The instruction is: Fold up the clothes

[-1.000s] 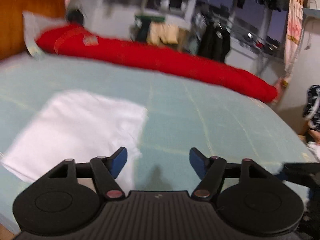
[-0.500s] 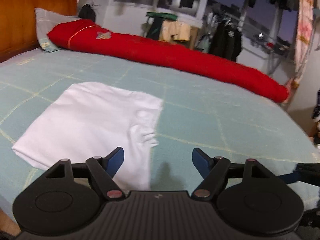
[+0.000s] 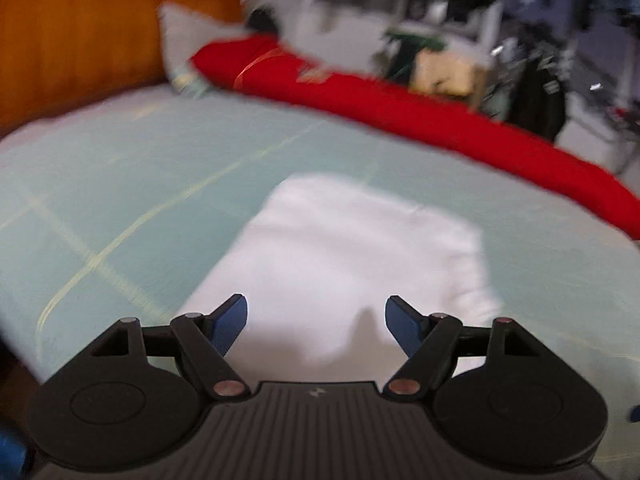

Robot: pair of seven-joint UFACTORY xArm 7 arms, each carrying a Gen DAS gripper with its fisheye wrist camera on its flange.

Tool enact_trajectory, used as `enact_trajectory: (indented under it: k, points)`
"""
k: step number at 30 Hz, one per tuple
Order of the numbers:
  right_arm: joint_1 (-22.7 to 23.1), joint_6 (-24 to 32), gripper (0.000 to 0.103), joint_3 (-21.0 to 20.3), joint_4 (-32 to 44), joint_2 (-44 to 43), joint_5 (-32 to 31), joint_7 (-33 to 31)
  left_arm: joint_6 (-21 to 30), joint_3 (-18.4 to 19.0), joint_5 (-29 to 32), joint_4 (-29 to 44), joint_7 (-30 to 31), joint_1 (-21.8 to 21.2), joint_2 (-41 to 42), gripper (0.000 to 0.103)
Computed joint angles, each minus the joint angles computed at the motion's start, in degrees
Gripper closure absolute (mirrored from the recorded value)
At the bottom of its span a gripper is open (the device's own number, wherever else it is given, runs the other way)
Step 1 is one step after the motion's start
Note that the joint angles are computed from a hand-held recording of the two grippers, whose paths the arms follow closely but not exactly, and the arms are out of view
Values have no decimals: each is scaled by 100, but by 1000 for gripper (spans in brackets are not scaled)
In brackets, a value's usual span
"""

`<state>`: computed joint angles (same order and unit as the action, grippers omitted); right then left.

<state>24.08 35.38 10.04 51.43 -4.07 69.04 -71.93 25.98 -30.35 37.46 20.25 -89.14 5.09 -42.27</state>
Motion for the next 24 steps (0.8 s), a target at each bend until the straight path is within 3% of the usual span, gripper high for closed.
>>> enact_trajectory:
  k: [3, 10, 15, 16, 17, 24]
  points:
    - [6, -39, 0, 9, 14, -10, -57, -1, 478, -6, -222, -110, 41, -360, -290, 28]
    - [64, -135, 0, 55, 17, -51, -178, 207, 2075, -705, -190, 560, 357, -1139, -290, 13]
    - [175, -299, 0, 72, -183, -250, -325, 406, 2500, -1086, -22, 990, -114, -1511, 77, 9]
    - [196, -343, 0, 74, -217, -290, -397, 492, 2634, -1200, 1, 1105, -264, -1561, 166, 5]
    - [219, -390, 0, 75, -254, -331, -472, 581, 2821, -1316, 13, 1242, -397, -1608, 273, 1]
    - [401, -670, 0, -38, -598, -696, -790, 1107, 4329, -2028, 138, 2306, -897, -1791, 1282, 1]
